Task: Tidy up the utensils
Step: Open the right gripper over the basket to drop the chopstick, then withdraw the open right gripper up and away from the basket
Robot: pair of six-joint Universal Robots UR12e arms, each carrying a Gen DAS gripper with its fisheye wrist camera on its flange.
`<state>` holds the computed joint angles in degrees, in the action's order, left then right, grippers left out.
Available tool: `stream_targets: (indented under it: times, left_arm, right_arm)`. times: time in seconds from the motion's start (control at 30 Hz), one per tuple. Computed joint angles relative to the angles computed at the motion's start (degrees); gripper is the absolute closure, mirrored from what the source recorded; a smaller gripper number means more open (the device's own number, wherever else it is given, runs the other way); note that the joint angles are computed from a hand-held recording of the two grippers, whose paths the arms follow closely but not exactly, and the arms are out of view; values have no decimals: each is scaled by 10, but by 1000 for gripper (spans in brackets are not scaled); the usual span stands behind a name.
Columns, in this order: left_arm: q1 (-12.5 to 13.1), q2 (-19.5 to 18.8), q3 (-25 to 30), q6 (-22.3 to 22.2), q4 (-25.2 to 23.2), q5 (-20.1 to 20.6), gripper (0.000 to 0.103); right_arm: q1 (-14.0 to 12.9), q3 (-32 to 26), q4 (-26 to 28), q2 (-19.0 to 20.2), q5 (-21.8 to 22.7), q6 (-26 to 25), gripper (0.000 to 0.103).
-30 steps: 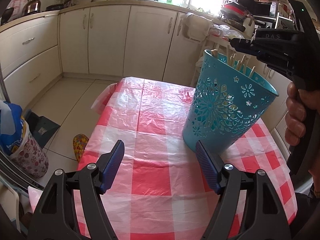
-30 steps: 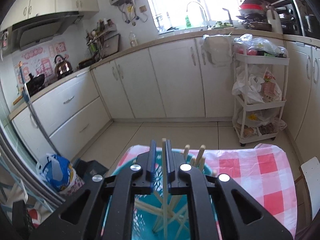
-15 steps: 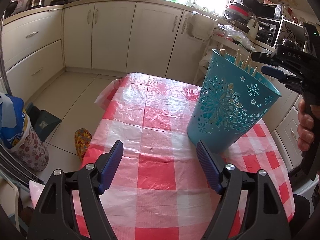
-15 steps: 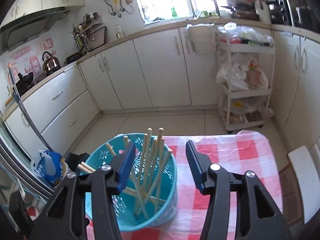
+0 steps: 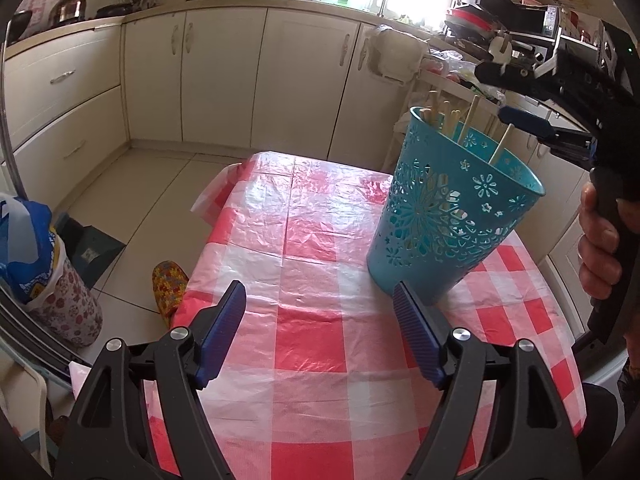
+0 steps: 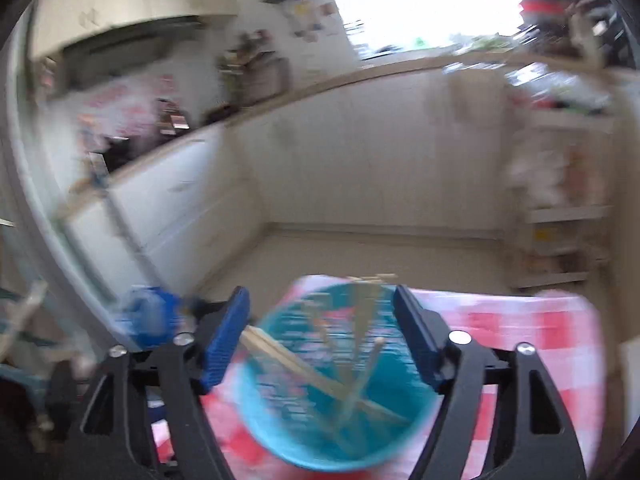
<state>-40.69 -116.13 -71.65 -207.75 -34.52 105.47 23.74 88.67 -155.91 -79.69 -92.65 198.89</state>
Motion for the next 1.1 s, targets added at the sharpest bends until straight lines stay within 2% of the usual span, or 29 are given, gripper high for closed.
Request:
stream_targets:
  times: [0.03,0.07,0.13,0.17,0.3,0.43,0.47,0.53,0.57,0.6,0.63,0.7,0.77,0.83,0.9,0.97,1.03,1.07,1.1]
  left_arm:
    - [-1,2,1,4,-3,1,29]
    - [-3,3,1,8,-6,2,28]
    - [-8,6,3,20,-11,4,25]
    - [-10,7,4,25,-13,6,23]
    - [-16,10,4,33,-20,5,20]
    - [-16,12,1,28,-27,-1,19]
    - [-16,12,1,28,-28,-2,19]
    - [-15,12,1,28,-28,-5,19]
    - [-15,11,1,29,-28,-6,19]
    - [-14,11,1,29,-28,-7,19]
    - [-14,11,1,28,-28,-8,19]
    - [-12,11,-1,23,-27,-12,19]
    - [-10,11,-3,16,-26,-16,19]
    - [-9,10,-5,13,-28,-18,19]
    - [-9,10,-5,12,-30,-21,19]
    - [-10,10,-5,13,-32,-21,19]
    - [-11,10,-5,15,-32,-20,19]
    - [-11,10,-6,16,-31,-19,19]
    - [-11,11,-6,16,-30,-18,19]
  right_arm:
    - [5,4,7,-6,-36,17,28]
    - [7,8,9,-10,-48,40,28]
    - [6,20,25,-26,-37,59,28]
    - [11,22,29,-29,-44,43,28]
    - [36,12,48,-24,-59,-78,23]
    - [50,-35,129,7,-87,-135,22]
    - [49,-50,161,16,-80,-147,23]
    - [46,-69,189,30,-65,-169,22]
    - [39,-73,193,34,-27,-182,22]
    - [35,-74,193,35,-14,-190,21]
    - [36,-79,195,40,-23,-192,19]
    - [40,-91,208,50,-54,-190,18]
    - [36,-88,201,51,-59,-152,18]
    - [37,-82,195,50,-93,-108,19]
    - [36,-69,183,43,-105,-84,19]
    - [44,-67,181,43,-140,-70,26]
    - [41,-59,165,36,-126,-45,31]
    - [38,-55,157,34,-117,-38,40]
    - [37,-54,155,33,-118,-36,43]
